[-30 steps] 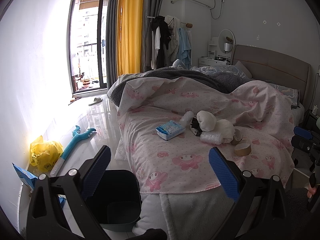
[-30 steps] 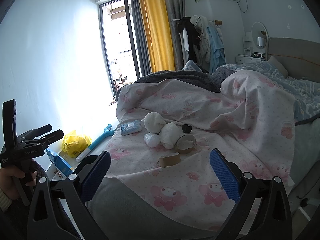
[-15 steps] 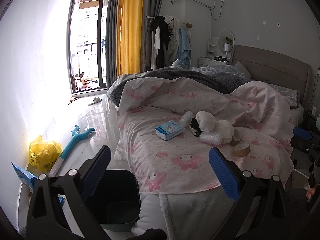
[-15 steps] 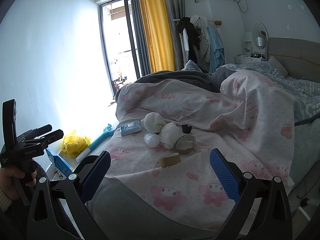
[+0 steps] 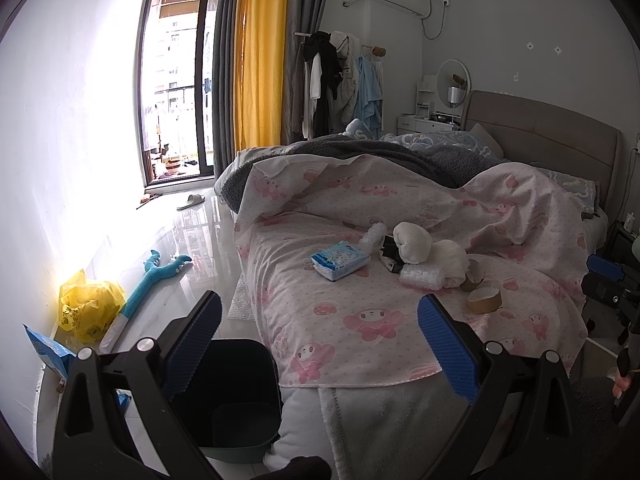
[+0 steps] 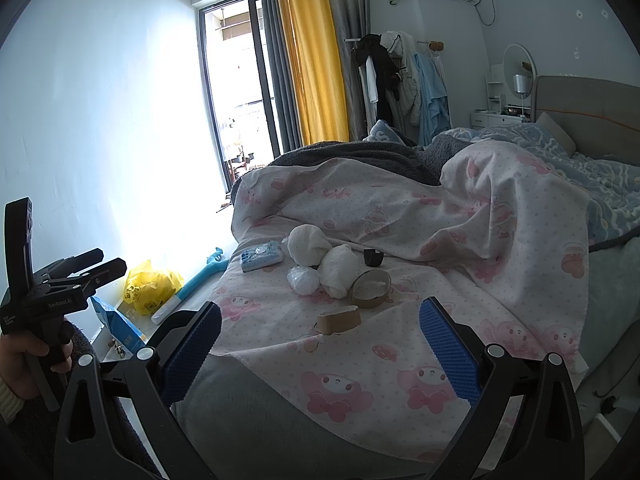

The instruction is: Collect trash

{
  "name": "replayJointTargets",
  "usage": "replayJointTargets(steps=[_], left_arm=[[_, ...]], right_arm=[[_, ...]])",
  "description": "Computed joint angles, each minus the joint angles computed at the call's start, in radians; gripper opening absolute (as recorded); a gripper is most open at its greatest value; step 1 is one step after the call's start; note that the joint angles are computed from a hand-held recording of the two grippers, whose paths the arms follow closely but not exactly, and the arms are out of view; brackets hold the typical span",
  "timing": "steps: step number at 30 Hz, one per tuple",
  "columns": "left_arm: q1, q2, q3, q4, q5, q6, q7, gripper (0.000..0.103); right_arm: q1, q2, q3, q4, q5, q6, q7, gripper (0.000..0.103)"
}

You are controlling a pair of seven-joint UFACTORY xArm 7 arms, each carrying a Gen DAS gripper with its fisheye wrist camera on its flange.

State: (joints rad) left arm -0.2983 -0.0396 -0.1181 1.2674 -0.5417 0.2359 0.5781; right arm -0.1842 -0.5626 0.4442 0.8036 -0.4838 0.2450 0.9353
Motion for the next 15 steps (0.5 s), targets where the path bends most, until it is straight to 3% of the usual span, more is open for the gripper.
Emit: replayJointTargets(steps=[7, 12, 15], left_arm=[[-0.008, -0.007, -0.006, -0.004, 0.021, 0.005, -0.037, 0.100], [-0.014, -0.002, -0.001, 0.006, -0.052, 0.027, 0.030, 0.100], [-0.016, 0.001, -0.002, 0.013, -0.070, 0.048, 0.054, 0.100]], right_arm=[[-0.001, -0.003, 0.000, -0.005, -0.002, 0.002, 0.004, 0.100], [0.050, -0.009, -0.056, -0.018, 0.039, 0.026, -0.038, 0.100], [0.082, 0.002, -0.073, 0.003, 0.058, 0.088, -0.076, 0.100]])
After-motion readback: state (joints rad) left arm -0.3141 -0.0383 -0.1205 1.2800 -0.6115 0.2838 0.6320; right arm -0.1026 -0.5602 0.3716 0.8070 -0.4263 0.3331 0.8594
